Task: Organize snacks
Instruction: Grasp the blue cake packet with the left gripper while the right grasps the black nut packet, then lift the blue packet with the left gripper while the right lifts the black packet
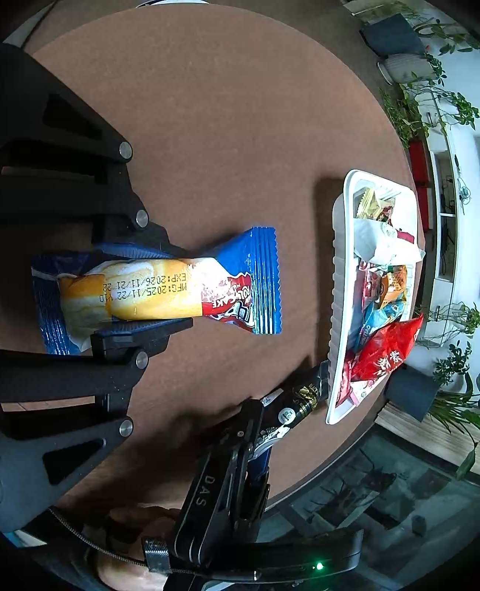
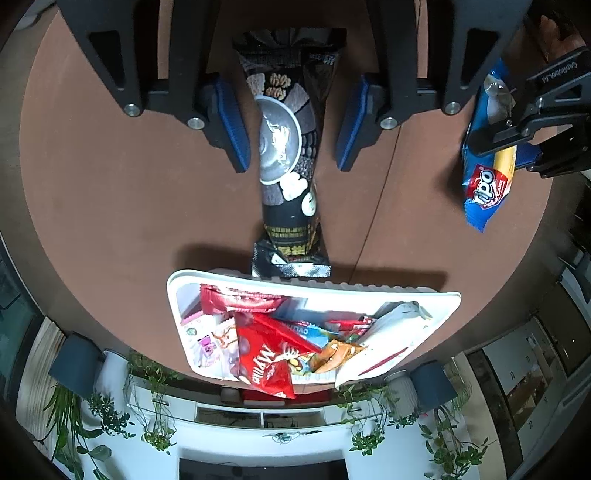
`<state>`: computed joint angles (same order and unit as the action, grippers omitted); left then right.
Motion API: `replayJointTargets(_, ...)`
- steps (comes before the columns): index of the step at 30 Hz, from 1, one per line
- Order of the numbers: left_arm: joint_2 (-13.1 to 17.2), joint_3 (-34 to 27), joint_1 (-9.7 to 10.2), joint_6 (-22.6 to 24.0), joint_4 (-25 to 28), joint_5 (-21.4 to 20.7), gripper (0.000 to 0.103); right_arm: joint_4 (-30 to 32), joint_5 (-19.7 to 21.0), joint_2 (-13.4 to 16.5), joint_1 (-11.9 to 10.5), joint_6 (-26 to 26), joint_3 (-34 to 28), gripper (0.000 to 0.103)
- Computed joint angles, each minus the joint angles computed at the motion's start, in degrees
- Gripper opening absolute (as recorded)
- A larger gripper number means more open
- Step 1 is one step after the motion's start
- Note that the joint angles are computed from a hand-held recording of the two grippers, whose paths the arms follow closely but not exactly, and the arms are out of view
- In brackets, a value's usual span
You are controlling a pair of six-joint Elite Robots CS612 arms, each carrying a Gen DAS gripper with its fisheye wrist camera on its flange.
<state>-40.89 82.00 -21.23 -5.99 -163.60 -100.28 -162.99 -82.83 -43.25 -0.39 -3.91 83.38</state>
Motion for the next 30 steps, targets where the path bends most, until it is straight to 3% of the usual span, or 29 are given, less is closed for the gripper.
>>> replayJointTargets(3,0.01,0.02,-0.01,0.04,-0.1,-0.09,0.026,0.27,-0.53,-0.18,0.05,-0.39,0.15,0.033)
replayJointTargets(10,-0.12,0.38,-0.04,0.43,-0.3,-0.79,0.025,-0.51,0.75,-0.88,-0.25,0.94,1.51,0.027)
replayJointTargets(19,-0.83,1.71,0.36,-0.67,-2.43,-3.32,0.025,-4.33,10.87,-3.45,-2.64,8.46,6.88,0.024)
replayJointTargets(30,-1.62,2.73,0.47,-2.37,-5.06,-6.53,0.025,-8.07,19.28,-5.82,-4.3,12.52,11.32,0.024)
